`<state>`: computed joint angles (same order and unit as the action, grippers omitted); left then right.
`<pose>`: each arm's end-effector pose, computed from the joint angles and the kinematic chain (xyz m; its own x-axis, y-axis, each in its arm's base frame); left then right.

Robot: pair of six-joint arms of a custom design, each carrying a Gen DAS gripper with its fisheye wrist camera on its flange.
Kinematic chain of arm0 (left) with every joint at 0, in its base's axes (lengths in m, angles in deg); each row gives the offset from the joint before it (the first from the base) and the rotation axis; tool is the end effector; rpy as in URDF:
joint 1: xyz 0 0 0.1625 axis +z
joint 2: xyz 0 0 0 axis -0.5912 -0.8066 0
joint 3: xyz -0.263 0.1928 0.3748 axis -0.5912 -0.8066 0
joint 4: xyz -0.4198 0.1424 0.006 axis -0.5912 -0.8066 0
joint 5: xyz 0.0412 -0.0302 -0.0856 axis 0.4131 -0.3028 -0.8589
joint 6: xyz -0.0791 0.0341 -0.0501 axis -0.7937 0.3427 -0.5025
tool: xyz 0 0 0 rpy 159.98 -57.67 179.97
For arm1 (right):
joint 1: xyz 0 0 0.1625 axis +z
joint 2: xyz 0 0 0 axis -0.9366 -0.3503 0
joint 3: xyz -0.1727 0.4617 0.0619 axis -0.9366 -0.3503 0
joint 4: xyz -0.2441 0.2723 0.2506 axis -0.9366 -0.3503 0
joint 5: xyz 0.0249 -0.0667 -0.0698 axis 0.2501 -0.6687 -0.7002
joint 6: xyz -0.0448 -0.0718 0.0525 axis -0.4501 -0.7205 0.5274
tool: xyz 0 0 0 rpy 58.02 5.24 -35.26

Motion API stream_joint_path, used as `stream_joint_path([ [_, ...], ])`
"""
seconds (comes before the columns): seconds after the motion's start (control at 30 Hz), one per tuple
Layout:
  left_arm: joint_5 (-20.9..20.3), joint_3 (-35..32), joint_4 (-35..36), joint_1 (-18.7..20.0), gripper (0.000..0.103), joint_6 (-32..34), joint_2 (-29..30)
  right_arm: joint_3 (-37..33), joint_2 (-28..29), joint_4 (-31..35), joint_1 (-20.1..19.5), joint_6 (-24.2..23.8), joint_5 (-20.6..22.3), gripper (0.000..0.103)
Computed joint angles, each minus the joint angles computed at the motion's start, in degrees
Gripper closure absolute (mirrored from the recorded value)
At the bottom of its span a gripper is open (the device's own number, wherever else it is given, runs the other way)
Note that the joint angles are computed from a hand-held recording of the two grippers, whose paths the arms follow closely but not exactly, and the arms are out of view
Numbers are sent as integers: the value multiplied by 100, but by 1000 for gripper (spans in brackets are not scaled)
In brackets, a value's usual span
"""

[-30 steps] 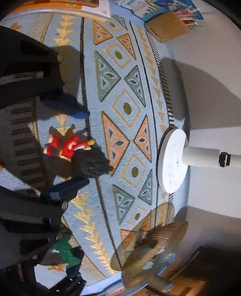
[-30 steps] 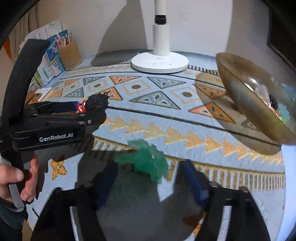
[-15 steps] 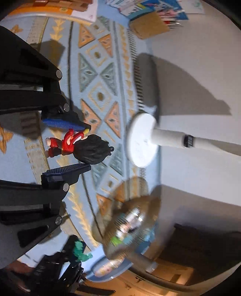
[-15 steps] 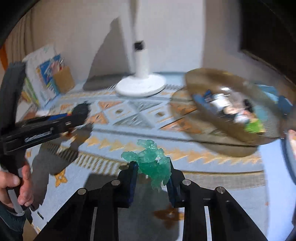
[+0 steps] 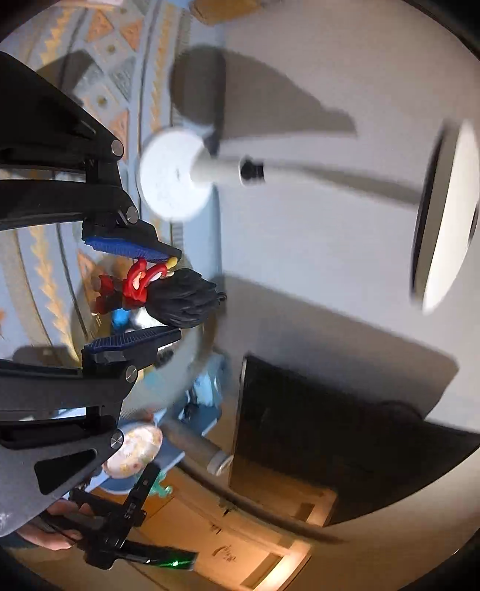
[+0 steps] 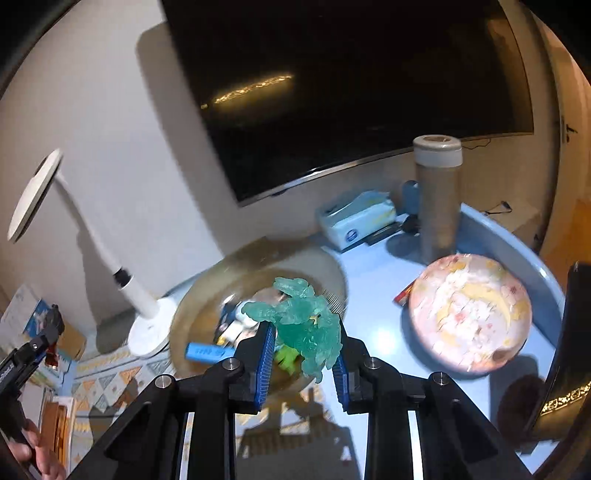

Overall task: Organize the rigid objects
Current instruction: 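Carry the figurine with left tool while right tool carries the teal figure to the bowl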

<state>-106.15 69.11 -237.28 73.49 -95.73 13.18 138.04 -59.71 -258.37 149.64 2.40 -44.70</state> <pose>-0.3225 -0.5239 0.0531 -0.8872 -0.1510 -0.4359 0.3191 0.4816 -0.8162 0.0160 -0.6629 0.3354 -0.8447 -0.2793 0.4566 -0.5109 0.6751 -0.5322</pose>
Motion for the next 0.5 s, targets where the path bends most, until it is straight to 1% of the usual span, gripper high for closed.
stream_joint_path([
  [0.07,-240,-403,149,166,71,259,156,-172,111,-23,39,-31,-42,75],
  [0.13,-319,-783,360,310,71,494,324,-352,277,-136,111,-93,-177,75],
  [0.2,-467,-1020,485,451,71,594,432,-605,495,-145,168,-154,-353,75],
  [0.27,-633,-1338,626,640,71,733,594,-918,712,105,185,-148,-485,75],
  [0.33,-709,-1575,774,788,71,752,733,-1258,949,410,180,-38,-660,75],
  [0.4,-946,-1775,939,974,71,694,841,-1543,1179,626,179,23,-778,75],
  [0.5,-1260,-2037,1149,1179,70,681,984,-1809,1432,748,218,1,-945,75],
])
